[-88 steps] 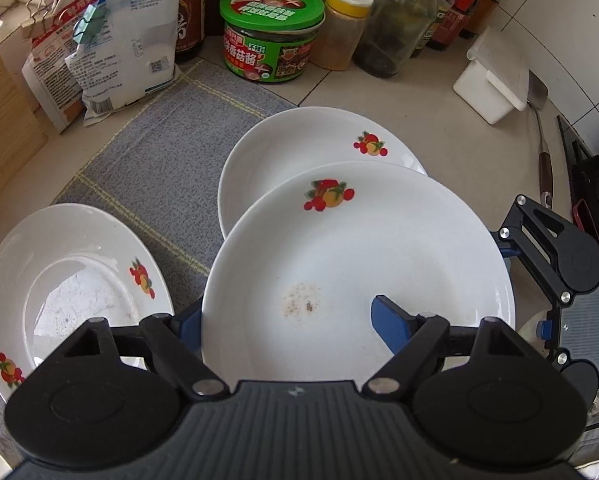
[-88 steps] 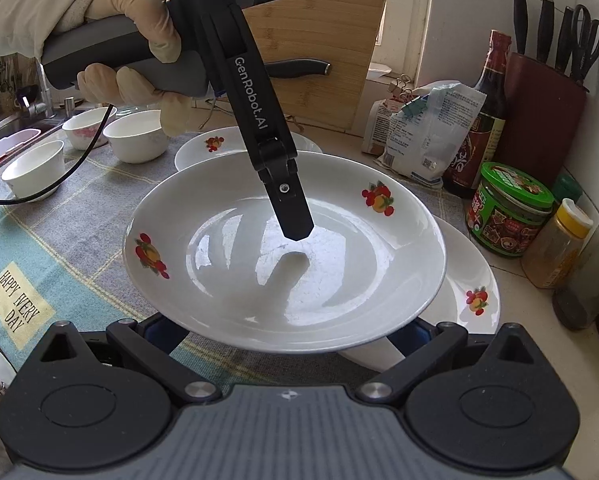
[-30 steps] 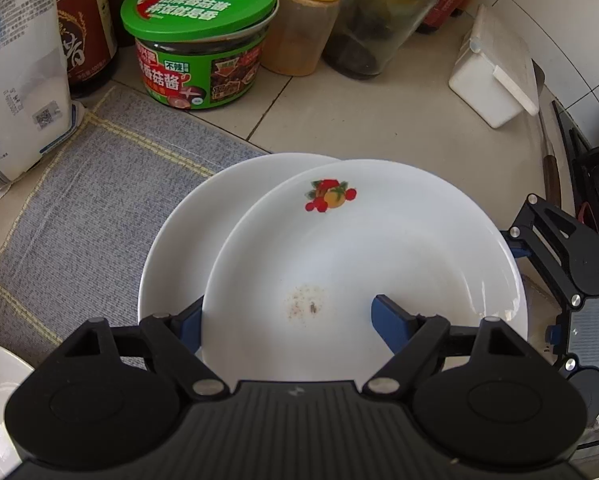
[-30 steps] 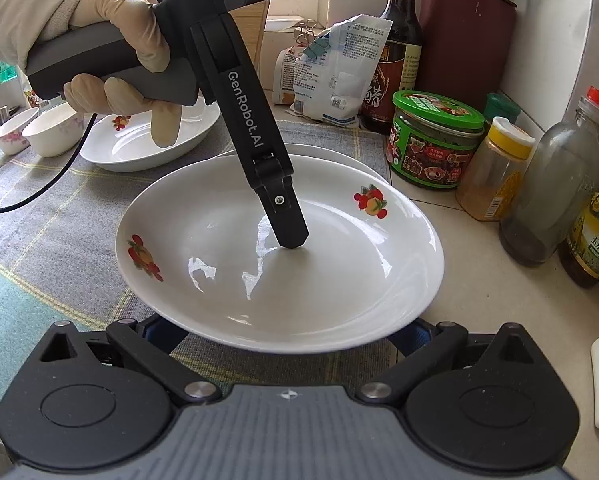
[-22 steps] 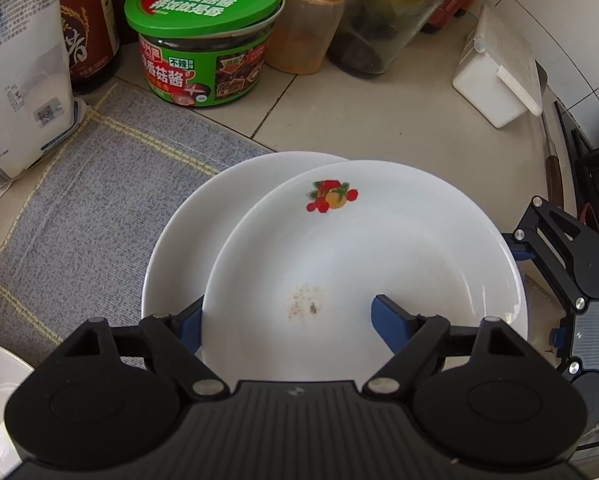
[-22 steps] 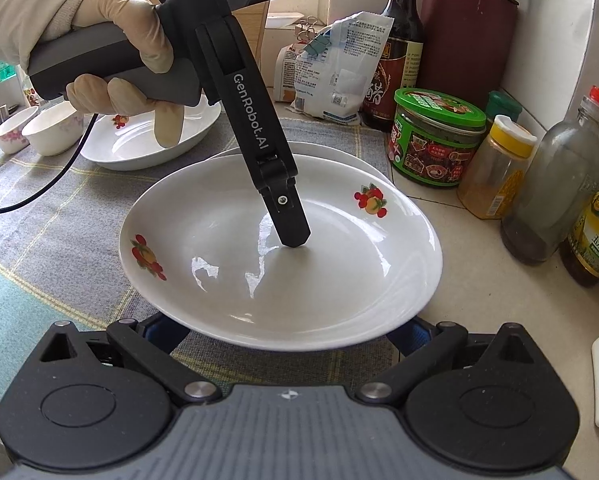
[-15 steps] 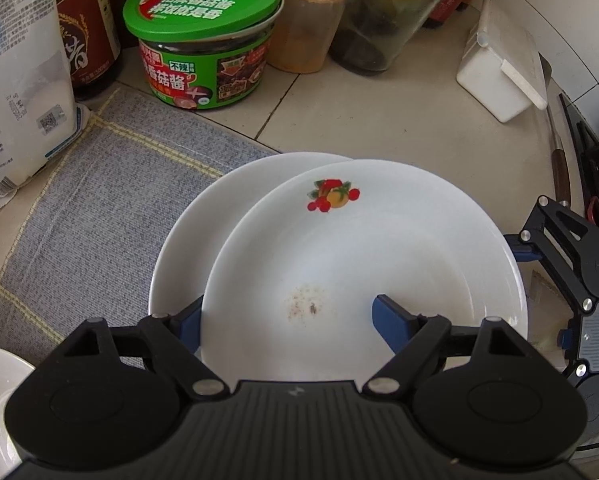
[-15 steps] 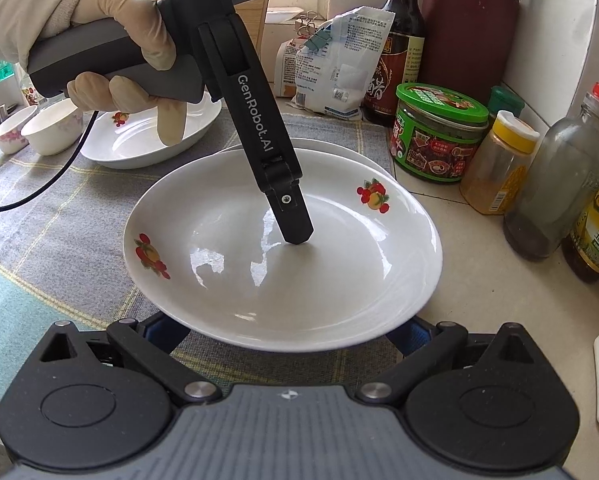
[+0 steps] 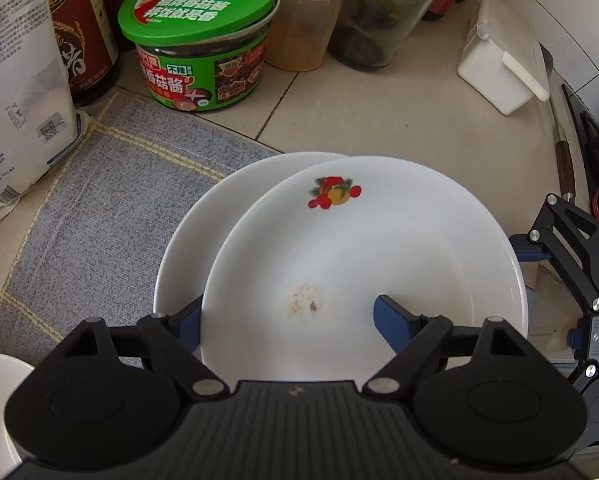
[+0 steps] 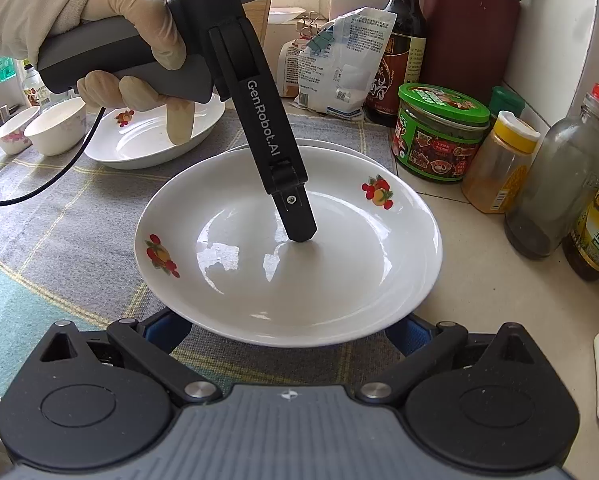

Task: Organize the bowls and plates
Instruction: 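Settle the fruit-decal plate onto the stained plate and open the left tool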

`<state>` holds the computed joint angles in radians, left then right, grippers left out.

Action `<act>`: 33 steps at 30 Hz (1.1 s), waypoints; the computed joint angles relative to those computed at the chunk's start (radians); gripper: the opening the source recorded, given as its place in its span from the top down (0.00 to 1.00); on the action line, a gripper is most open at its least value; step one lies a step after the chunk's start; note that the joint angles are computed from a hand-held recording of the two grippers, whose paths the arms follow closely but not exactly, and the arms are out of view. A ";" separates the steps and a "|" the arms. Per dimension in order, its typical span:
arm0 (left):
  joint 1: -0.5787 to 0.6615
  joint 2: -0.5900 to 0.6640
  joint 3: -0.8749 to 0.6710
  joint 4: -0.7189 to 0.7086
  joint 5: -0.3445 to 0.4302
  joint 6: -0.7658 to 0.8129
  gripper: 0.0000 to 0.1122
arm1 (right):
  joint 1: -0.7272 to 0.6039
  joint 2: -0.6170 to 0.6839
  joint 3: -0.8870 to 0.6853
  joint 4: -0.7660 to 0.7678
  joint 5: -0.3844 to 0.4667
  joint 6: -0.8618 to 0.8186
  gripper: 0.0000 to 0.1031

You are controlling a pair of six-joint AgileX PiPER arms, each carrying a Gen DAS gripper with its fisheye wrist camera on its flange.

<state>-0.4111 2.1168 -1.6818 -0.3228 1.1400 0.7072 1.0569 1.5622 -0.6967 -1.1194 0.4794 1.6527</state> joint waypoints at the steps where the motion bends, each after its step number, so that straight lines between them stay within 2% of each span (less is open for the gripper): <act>1: -0.001 0.000 0.000 0.003 0.001 0.001 0.24 | -0.001 -0.002 0.002 -0.001 -0.002 0.002 0.00; 21: 0.023 -0.017 0.000 0.013 0.026 0.006 0.23 | 0.009 -0.021 0.014 -0.020 0.001 0.020 0.00; 33: 0.026 -0.043 0.025 0.021 0.005 -0.001 0.23 | 0.009 -0.012 0.001 0.011 0.016 -0.016 0.00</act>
